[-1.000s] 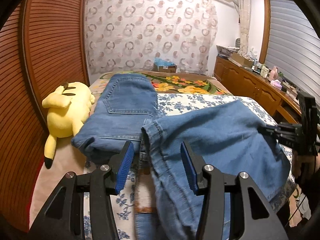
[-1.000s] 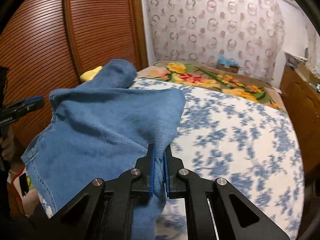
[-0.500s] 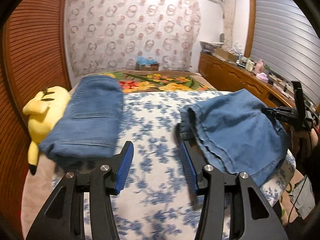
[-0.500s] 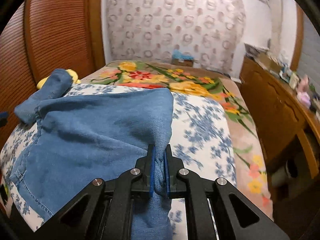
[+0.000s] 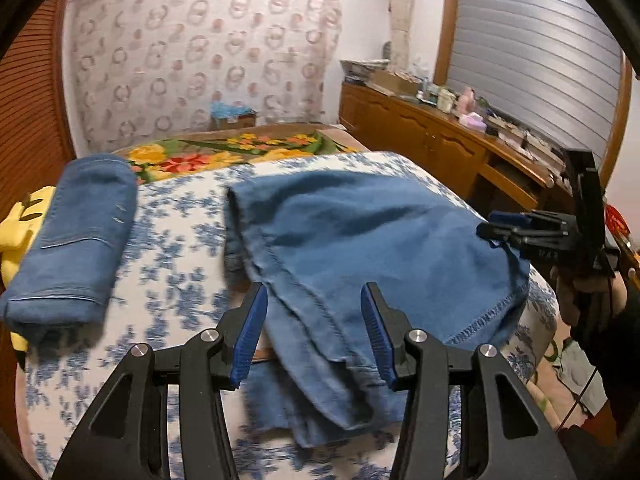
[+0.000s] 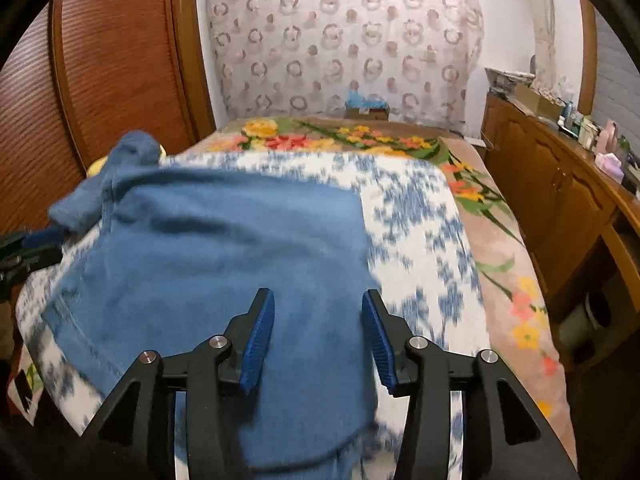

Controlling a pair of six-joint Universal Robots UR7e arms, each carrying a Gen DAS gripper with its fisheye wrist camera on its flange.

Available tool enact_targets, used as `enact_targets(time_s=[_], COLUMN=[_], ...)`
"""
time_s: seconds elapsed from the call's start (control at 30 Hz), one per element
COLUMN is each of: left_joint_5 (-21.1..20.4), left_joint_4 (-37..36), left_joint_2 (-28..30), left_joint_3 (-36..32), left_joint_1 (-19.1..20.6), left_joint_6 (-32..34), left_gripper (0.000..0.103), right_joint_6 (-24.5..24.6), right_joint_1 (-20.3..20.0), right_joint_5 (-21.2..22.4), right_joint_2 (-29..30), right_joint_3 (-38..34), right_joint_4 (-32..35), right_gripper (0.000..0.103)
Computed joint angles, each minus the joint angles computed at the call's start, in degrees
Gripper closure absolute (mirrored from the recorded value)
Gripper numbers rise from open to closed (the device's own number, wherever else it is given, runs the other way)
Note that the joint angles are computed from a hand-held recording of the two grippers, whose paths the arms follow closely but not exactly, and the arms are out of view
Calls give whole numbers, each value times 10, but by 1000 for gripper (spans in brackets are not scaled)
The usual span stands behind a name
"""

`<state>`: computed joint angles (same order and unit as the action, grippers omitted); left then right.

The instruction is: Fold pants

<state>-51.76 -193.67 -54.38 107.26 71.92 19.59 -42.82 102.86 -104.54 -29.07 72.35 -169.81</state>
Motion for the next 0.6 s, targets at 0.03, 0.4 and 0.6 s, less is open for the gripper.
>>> enact_targets(time_s=[0.03, 0.4, 0.6], left_joint_5=[1, 23, 12], left_joint_4=[4, 28, 1], left_joint_2=[4, 28, 24], left_joint_3=[-2, -18, -5], left_joint_1=[-1, 3, -7], left_joint_6=[-1, -19, -13], left_gripper=[53, 53, 53], right_joint_6=[-3, 53, 76], right_joint_1=[-2, -22, -34], right_joint_5=[-8, 14, 39], right_joint_2=[-3, -43, -46], right_joint_3=[11, 84, 76], right_joint_4=[-8, -10, 18], right_gripper=[52, 45, 42])
